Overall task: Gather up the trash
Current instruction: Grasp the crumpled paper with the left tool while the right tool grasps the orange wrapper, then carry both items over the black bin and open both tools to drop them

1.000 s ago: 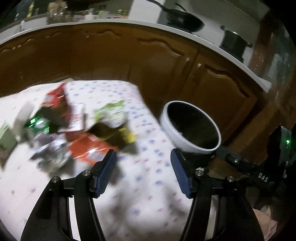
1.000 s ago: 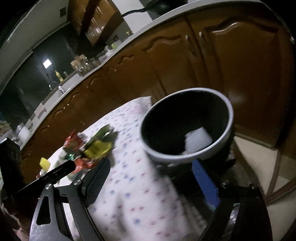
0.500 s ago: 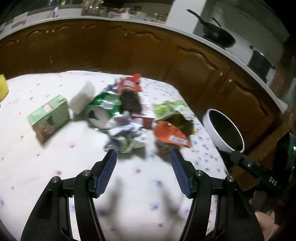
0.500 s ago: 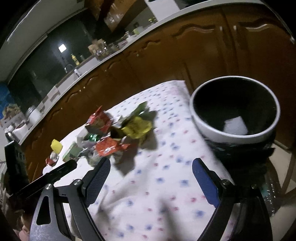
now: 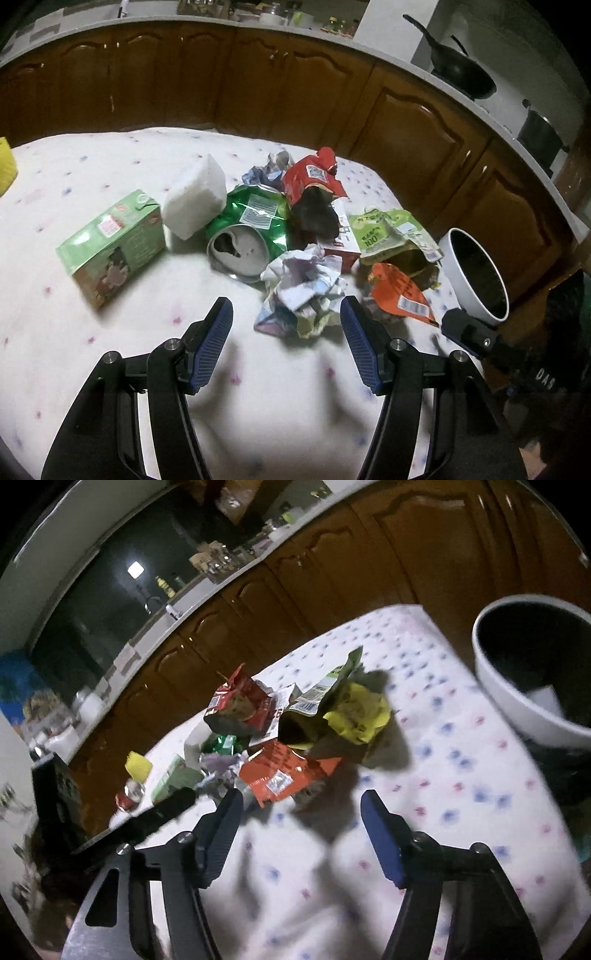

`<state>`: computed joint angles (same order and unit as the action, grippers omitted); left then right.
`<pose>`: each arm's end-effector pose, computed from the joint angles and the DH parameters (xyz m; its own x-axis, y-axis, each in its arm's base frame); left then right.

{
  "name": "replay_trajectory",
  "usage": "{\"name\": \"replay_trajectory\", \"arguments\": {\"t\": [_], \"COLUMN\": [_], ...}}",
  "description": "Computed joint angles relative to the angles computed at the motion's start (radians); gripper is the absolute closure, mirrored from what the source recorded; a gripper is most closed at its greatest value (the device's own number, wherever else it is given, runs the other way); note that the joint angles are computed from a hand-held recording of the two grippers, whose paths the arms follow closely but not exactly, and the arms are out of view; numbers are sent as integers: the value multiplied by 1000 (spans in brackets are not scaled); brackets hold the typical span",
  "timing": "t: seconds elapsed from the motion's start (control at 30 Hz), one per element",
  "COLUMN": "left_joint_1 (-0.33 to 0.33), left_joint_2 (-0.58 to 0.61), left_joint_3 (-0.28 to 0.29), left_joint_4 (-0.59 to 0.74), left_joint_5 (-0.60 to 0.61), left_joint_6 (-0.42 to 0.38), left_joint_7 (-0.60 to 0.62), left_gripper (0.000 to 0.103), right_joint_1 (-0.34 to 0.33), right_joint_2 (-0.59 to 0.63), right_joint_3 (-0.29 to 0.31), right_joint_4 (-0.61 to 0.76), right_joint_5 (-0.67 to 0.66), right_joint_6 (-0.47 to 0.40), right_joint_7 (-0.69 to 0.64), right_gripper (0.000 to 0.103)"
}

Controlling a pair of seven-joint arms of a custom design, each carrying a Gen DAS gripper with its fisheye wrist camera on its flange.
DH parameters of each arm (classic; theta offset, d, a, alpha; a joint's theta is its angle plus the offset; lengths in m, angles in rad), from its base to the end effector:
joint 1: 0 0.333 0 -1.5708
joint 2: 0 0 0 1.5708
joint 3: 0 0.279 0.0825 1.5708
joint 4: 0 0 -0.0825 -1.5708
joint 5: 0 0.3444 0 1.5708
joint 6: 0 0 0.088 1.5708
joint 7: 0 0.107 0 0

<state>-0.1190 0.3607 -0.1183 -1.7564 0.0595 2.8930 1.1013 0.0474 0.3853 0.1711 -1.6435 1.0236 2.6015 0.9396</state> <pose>0.6334 -0.1470 0.4432 0.0807 -0.9475 0.3095 -0.7284 -0.2680 -0.6305 0.6448 0.1104 0.4332 0.2519 -0.7825 -0.5694 -0.8014 0.1612 -0.5760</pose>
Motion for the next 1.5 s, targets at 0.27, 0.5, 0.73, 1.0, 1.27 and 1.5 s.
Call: {"name": "replay_trajectory", "arguments": {"t": [0.27,0.5,0.73,1.0,1.27,1.5], "left_joint_1": [76,59,57,18,-36,-86], "left_joint_2": [91,7,-95,-82,15,77], "left_joint_3": [-98,-89,-118,-162,-169,-149], "left_joint_4": [93,-29,-140,-90,65,173], "left_joint_5": [-141,-169,-198,-231,-217,-179], "left_joint_6": [-38,56,138,141,75,44], "left_joint_7": [175,208,237,334,369,357], "left_gripper": [76,90,91,91,96,96], "right_joint_1": [-16,-33,-11,7,-12,-33], "right_joint_2": [104,-9,-148,-226,-251,-250], "right_joint_3": [24,36,-31,-103,-143,-156], "right_joint_4": [109,-23,-176,-264,-283,-274], "right_joint_5": [-12,78,172,206,198,203], "right_joint_6": [-68,-41,-14,76,141,161], "right_joint_7": [87,-78,-202,-268,-292,-310], "right_gripper": [93,100,101,101,101,101]}}
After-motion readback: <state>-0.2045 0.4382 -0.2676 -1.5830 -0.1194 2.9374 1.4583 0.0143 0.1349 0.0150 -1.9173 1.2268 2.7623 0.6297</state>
